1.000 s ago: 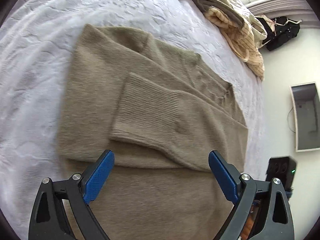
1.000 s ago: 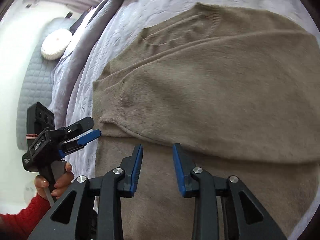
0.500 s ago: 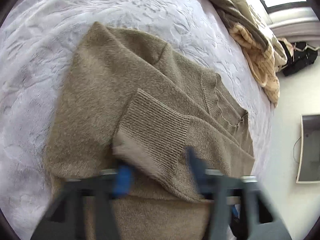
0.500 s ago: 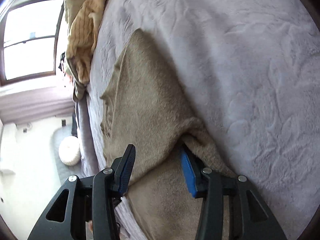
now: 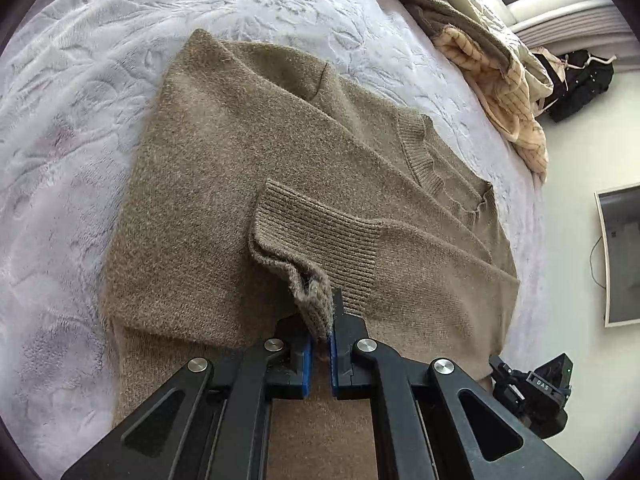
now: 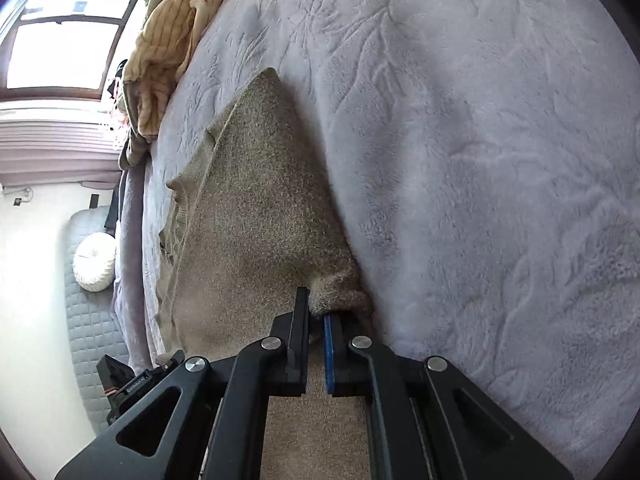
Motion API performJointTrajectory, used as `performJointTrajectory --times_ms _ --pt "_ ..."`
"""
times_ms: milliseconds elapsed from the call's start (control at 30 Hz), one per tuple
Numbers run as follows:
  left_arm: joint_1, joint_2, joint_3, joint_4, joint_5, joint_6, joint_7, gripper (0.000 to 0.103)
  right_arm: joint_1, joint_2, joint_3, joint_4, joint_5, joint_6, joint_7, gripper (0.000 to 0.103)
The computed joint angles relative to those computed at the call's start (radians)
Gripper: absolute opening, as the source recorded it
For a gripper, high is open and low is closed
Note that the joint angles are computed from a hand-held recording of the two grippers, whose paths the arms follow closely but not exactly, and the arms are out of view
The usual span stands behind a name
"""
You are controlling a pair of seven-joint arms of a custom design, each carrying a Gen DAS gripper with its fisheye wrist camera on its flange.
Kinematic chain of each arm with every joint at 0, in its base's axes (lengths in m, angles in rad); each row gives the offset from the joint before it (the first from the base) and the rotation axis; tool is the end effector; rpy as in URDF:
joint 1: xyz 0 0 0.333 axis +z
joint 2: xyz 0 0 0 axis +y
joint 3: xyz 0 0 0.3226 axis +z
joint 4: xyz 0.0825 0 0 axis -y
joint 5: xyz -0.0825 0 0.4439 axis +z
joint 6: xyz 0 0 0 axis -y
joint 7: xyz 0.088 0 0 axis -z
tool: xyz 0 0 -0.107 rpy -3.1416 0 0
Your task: Fold small clothes
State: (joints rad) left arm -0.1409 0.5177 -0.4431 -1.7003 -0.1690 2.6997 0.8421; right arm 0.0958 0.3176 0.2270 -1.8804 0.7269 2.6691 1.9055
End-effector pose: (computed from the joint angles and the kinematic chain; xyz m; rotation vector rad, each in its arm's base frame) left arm 0.6616 -0.3792 0.3471 2.3228 -1.5591 0.7937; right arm 0.6818 0.1968 0.3625 -1.1389 2.2125 0.3750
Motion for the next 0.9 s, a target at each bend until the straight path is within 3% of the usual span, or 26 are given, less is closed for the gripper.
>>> performJointTrajectory --times_ms 67,167,233,267,300,333,367,533,567,600,633,667,800,900 --pt "-0.034 -0.030 0.047 -0.006 0.060 -0.046 -0.044 0.007 -0.003 -0.012 -0.005 -0.008 -0.016 -0.022 -0.014 0.006" --pt "-0.039 -0.067 0.071 -0.021 0.098 -0.116 -0.049 0.007 -0.009 -0.036 -0.011 -0.010 -0.008 -0.081 -0.029 0.009" --pt "-0.043 -0.091 0.083 -0.037 0.113 -0.139 -0.049 0.008 -0.006 -0.068 -0.023 -0.028 -0.001 -0.112 -0.041 0.017" --pt "-0.055 -0.100 0.097 -0.033 0.136 -0.168 -0.063 0.020 0.000 -0.088 -0.032 -0.040 -0.003 -0.116 -0.042 0.032" --pt "-0.076 -0.108 0.120 -0.024 0.176 -0.206 -0.093 0.026 0.010 -0.106 -0.044 -0.055 -0.015 -0.114 -0.033 0.056" --pt "-0.092 -0.115 0.136 -0.020 0.210 -0.230 -0.114 0.038 0.019 -0.123 -0.054 -0.070 -0.018 -0.100 -0.029 0.065" --pt "-0.105 -0.125 0.147 -0.022 0.241 -0.239 -0.132 0.050 0.023 -0.140 -0.059 -0.090 -0.001 -0.084 -0.043 0.066" --pt "-0.105 -0.130 0.142 -0.016 0.253 -0.258 -0.127 0.052 0.028 -0.108 -0.075 -0.083 0.098 -0.076 -0.081 0.063" --pt "-0.110 -0.121 0.142 0.000 0.258 -0.272 -0.127 0.052 0.027 -0.091 -0.074 -0.071 0.109 -0.084 -0.084 0.056" --pt "-0.113 -0.117 0.142 0.009 0.261 -0.282 -0.125 0.052 0.030 -0.071 -0.078 -0.050 0.084 -0.103 -0.060 0.036" --pt "-0.119 -0.111 0.144 0.023 0.269 -0.290 -0.127 0.052 0.037 -0.053 -0.085 -0.024 0.032 -0.133 -0.026 0.023" --pt "-0.124 -0.109 0.146 0.031 0.278 -0.291 -0.131 0.052 0.045 -0.044 -0.091 -0.007 -0.027 -0.148 0.003 0.019" --pt "-0.151 -0.082 0.159 0.080 0.337 -0.297 -0.132 0.052 0.057 -0.052 -0.096 0.012 -0.200 -0.170 0.043 0.017" --pt "-0.183 0.006 0.173 0.195 0.388 -0.410 -0.121 0.052 0.045 -0.033 -0.087 0.017 -0.225 -0.196 0.046 0.017"
